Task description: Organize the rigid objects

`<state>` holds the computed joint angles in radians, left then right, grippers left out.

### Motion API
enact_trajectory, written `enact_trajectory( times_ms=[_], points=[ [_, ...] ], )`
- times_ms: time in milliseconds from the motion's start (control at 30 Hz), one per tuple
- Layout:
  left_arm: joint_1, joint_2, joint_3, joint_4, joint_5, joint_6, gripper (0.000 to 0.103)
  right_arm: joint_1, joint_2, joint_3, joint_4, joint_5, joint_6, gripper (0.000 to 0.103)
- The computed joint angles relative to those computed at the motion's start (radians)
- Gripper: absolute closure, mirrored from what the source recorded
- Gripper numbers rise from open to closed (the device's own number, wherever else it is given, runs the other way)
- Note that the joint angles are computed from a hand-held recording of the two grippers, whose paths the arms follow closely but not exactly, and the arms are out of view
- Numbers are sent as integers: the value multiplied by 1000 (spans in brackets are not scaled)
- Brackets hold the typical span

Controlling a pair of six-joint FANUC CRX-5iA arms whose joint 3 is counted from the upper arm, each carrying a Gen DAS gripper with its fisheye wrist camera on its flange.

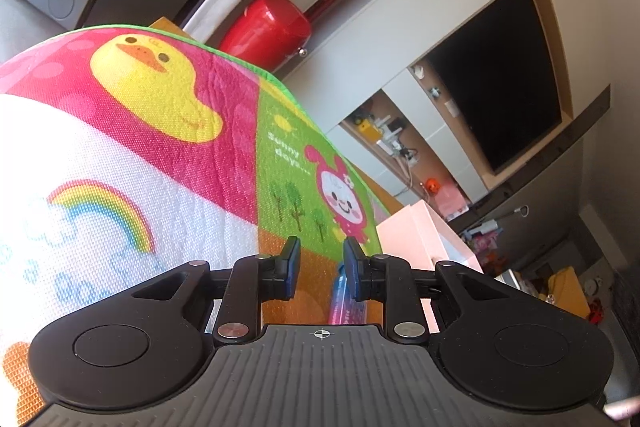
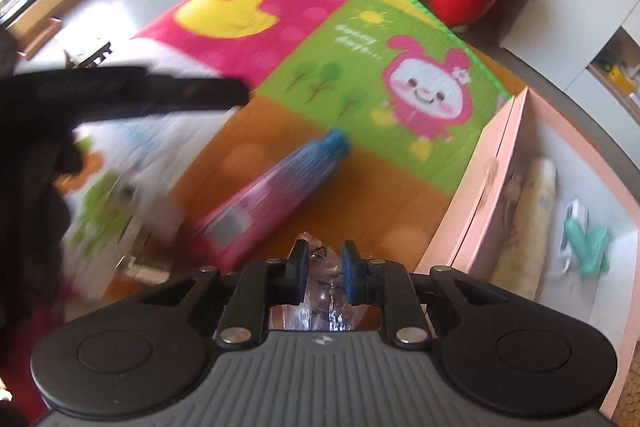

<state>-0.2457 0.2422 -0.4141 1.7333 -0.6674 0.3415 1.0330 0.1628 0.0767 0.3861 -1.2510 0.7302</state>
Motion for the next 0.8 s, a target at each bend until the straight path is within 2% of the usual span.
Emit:
enact_trajectory(
  times_ms=[100,167,333,500,567,667,800],
  points=[
    [14,-32,-8,-67,1,66,77,90,-89,-136,99,31,-103,85],
    [22,-70,-30,-88,-10,51,77,147,-144,-223,157,32,-168,82],
    [77,-214,-101,-271,-67,9,77,253,-268,-395,245,6,-350,56],
    [144,-328,-166,-464,-179,41,77,339,-325,-546,395,-120,-520,54],
    [148,-360,-186,-520,-176,78,77,356,-345,-583,413,-160,-590,53],
    [142,-393,-211,-579,-155,131,77,390,-438,-653,411,-149,-747,52],
    [111,-363,-158,-720,-137,241,77,479,-560,-768,480,-134,-960,46]
  ],
)
